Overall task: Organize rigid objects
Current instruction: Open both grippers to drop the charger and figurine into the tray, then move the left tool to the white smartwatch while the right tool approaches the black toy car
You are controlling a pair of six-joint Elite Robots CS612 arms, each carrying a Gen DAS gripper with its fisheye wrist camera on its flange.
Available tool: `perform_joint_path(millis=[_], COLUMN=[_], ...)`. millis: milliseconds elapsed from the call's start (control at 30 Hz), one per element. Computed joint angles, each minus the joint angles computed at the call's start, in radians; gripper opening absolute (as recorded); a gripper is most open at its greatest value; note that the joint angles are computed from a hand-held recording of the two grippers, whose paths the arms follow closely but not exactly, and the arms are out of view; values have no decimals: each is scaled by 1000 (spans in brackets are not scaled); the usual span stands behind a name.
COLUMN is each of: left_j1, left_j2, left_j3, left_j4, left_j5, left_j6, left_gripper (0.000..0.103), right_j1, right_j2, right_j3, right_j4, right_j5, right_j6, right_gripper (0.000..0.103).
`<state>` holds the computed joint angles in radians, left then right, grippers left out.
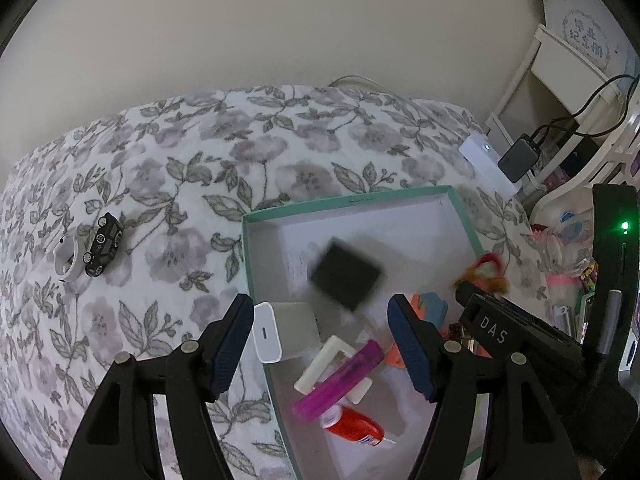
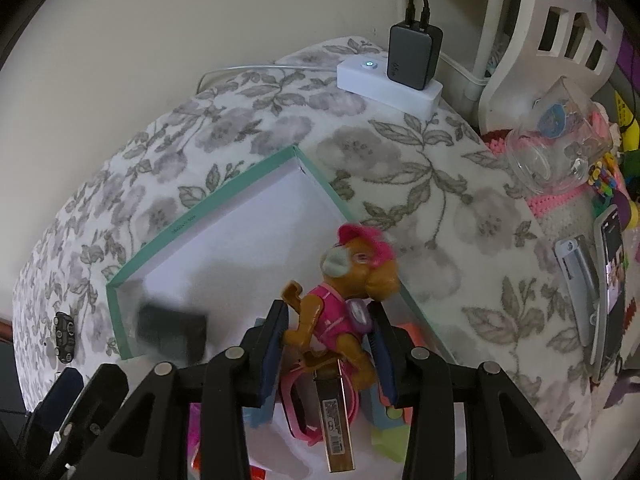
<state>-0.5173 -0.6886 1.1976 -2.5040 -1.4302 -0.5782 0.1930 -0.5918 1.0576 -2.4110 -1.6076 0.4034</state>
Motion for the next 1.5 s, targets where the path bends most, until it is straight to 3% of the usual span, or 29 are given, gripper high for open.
perform_joint_path(millis=[67,267,500,633,667,767,833,900,1167,1500], left_j1=[2,9,18,24,26,31,35,40,76,132], left_j2=[-3,-17,-47,-66,-70,-80,-83,-83,-100,-133], left_j3=[2,12,38,61,64,77,79,79,117,191], left_j4=[0,6,-6,-25,-25,-27,-8,15,63,167], left_j5=[-2,11,85,129,139,167,183,188,204,249], left_j6=[-7,-37,-105,-151,-159,-188,-211,-233,-377,-606], left_gripper=[72,76,76,77,78,95,96,96,98,100], right_j1=[0,6,17,26,27,33,39,52,86,121], right_j2=[-2,-11,-37,-44,-45,-44,-41,-31,-7,12], right_j3=[1,2,21,23,22,17,12,-3,-42,-72], right_j4=[-8,-20,-99,-130,-134,-136,-135,-127,-112,-107], right_j5=[1,-17,-64,-95,-99,-97,-104,-128,-122,-30], right_j6=[-4,-21,-39,-57,-65,-86,-100,-135,-227,-302], right_gripper=[57,57,78,82,82,83,86,100,102,103])
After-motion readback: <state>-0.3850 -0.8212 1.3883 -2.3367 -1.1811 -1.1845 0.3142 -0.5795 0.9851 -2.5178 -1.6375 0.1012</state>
